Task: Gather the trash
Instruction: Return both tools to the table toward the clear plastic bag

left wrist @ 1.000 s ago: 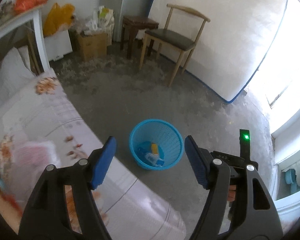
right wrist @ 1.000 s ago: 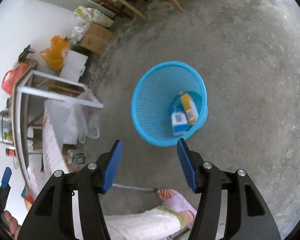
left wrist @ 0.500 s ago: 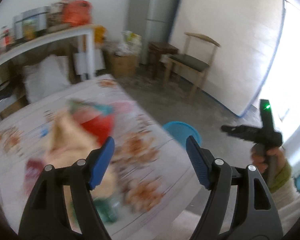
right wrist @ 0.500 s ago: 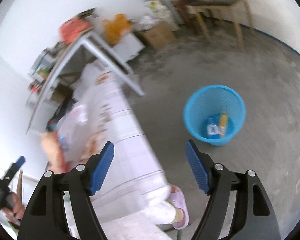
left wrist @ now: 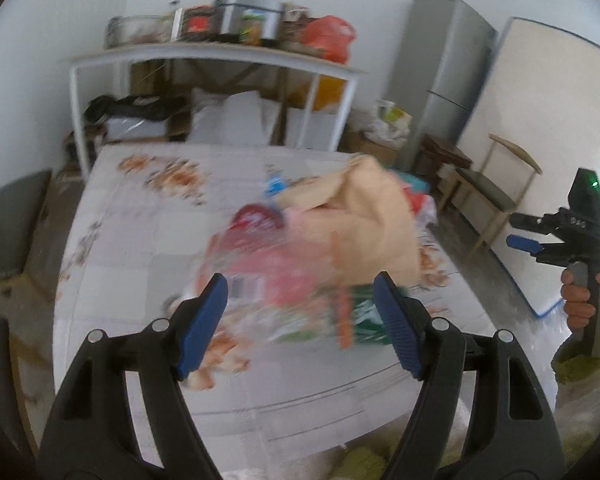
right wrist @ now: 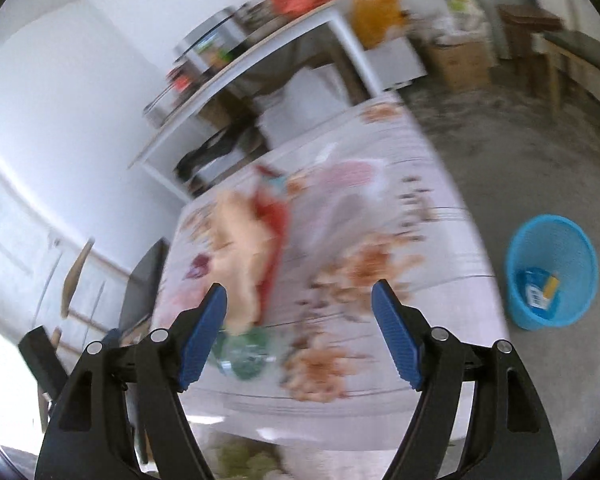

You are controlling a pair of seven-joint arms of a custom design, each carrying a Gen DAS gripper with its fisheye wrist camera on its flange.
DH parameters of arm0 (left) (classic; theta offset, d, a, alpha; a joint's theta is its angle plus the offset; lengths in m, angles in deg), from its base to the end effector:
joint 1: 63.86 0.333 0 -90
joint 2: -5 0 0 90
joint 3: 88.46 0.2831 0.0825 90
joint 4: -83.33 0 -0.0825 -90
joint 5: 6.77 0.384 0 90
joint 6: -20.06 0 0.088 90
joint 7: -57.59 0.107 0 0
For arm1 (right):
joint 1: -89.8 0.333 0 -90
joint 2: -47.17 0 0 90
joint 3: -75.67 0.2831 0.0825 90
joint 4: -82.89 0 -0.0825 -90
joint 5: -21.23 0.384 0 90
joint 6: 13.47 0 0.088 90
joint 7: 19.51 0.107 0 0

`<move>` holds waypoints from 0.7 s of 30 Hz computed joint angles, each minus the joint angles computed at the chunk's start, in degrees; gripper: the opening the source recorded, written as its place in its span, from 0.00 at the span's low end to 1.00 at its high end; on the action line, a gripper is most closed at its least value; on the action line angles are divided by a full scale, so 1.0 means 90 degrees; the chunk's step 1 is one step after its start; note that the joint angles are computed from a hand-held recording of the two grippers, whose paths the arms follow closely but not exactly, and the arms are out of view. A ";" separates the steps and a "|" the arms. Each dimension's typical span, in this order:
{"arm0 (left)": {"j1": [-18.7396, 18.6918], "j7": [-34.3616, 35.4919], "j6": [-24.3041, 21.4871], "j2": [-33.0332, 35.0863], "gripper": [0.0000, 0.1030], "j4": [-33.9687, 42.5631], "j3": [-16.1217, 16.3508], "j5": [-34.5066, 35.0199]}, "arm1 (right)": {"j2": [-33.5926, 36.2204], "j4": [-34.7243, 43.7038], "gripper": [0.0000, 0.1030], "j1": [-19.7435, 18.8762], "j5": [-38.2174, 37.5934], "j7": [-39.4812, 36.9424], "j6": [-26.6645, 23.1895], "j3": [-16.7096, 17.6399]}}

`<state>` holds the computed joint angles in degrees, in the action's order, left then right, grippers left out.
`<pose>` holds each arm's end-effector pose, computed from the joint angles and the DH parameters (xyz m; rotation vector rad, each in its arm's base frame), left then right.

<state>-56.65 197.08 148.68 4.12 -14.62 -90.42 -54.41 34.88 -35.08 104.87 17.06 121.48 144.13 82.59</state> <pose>0.6009 0.0338 0.6161 -1.4187 2.1868 -1.2528 0.5080 0.2142 0.6050 -1.2015 1.8990 -0.2586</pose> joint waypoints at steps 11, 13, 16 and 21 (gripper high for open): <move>0.0231 0.0019 0.0387 0.0226 0.69 -0.0247 0.0021 0.0030 | 0.2037 0.2492 0.71 0.0723 0.1155 -0.1600 -0.0777 0.0076; 0.0270 -0.0077 0.0275 0.0320 0.69 -0.0178 0.0028 -0.0018 | 0.2370 0.2944 0.71 0.0791 0.1209 -0.1711 -0.1074 0.0086; 0.0369 -0.0291 0.0048 0.0522 0.69 0.0021 0.0018 -0.0167 | 0.2752 0.3437 0.71 0.0902 0.1137 -0.1661 -0.1343 0.0050; 0.0672 -0.0826 -0.0758 0.1171 0.68 0.0728 -0.0072 -0.0516 | 0.3291 0.4131 0.71 0.1098 0.0796 -0.1523 -0.1649 -0.0061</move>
